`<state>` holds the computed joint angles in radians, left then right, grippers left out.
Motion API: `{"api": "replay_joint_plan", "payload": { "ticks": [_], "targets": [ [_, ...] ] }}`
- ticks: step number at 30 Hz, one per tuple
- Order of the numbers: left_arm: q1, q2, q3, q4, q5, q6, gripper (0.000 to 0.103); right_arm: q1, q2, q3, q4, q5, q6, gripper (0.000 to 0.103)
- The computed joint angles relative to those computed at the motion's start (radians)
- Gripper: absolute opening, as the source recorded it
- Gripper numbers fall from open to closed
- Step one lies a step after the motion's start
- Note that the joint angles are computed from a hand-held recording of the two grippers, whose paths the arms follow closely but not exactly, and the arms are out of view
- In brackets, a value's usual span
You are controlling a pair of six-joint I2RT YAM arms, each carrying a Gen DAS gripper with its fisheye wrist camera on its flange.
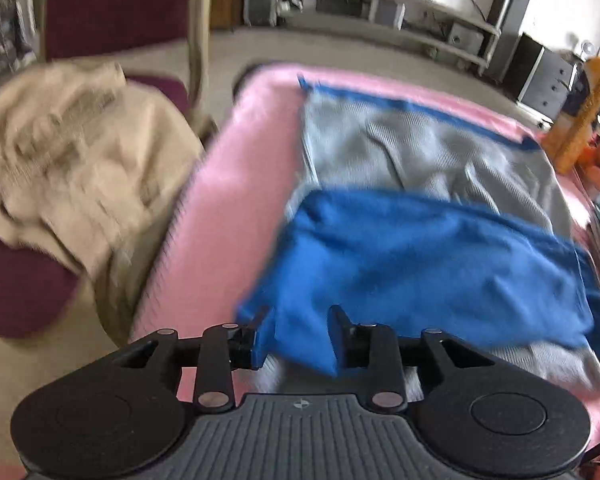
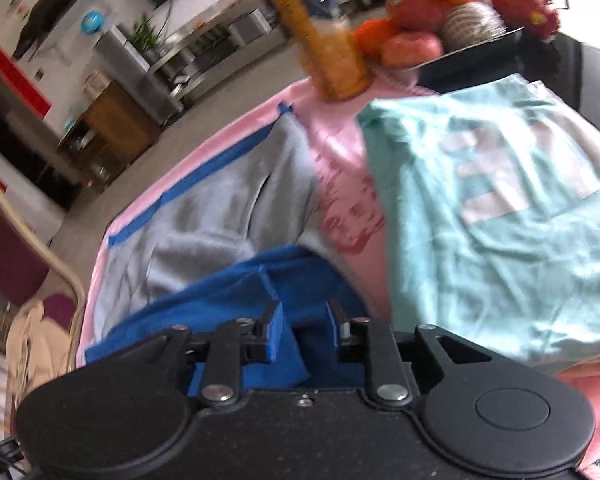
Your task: Fold clothes
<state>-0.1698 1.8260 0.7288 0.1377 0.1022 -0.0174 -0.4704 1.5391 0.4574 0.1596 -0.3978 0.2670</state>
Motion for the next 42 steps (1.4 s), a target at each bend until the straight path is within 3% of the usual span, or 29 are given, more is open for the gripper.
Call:
{"api": "replay_joint_plan", "payload": {
  "ticks": [6,11,15,18,21,24,35,42],
  "targets": [
    [-0.07,0.035,-0.033,0.111,-0.001,0.054,0.022,0.164,0.086,0.015,0.054,0.0,-0.054,0.02],
    [-0.086,0.13,0.041,0.039,-0.028,0.045,0.022,0.156,0.296,0.127,0.023,-0.171,0.028,0.02],
    [-0.083,0.134,0.048,0.013,-0.054,0.041,0.027,0.106,0.381,0.166,0.009,-0.197,0.109,0.001],
    [-0.067,0.107,0.025,0.011,-0.053,0.031,0.025,0.044,0.305,0.105,0.007,-0.12,0.157,0.001],
    [-0.052,0.045,-0.021,0.036,-0.058,0.006,0.026,0.037,0.197,0.047,-0.018,0.056,0.154,0.008],
    [-0.038,-0.02,-0.077,0.095,-0.054,-0.012,0.039,-0.003,0.134,-0.008,0.016,-0.007,0.146,0.014],
    [-0.063,-0.012,-0.101,0.199,-0.072,0.0,0.039,0.162,0.062,-0.049,0.097,0.026,0.029,0.018],
    [-0.091,0.063,-0.036,0.127,-0.122,0.03,0.039,0.235,0.14,0.007,0.058,0.087,0.009,0.02]
  ]
}}
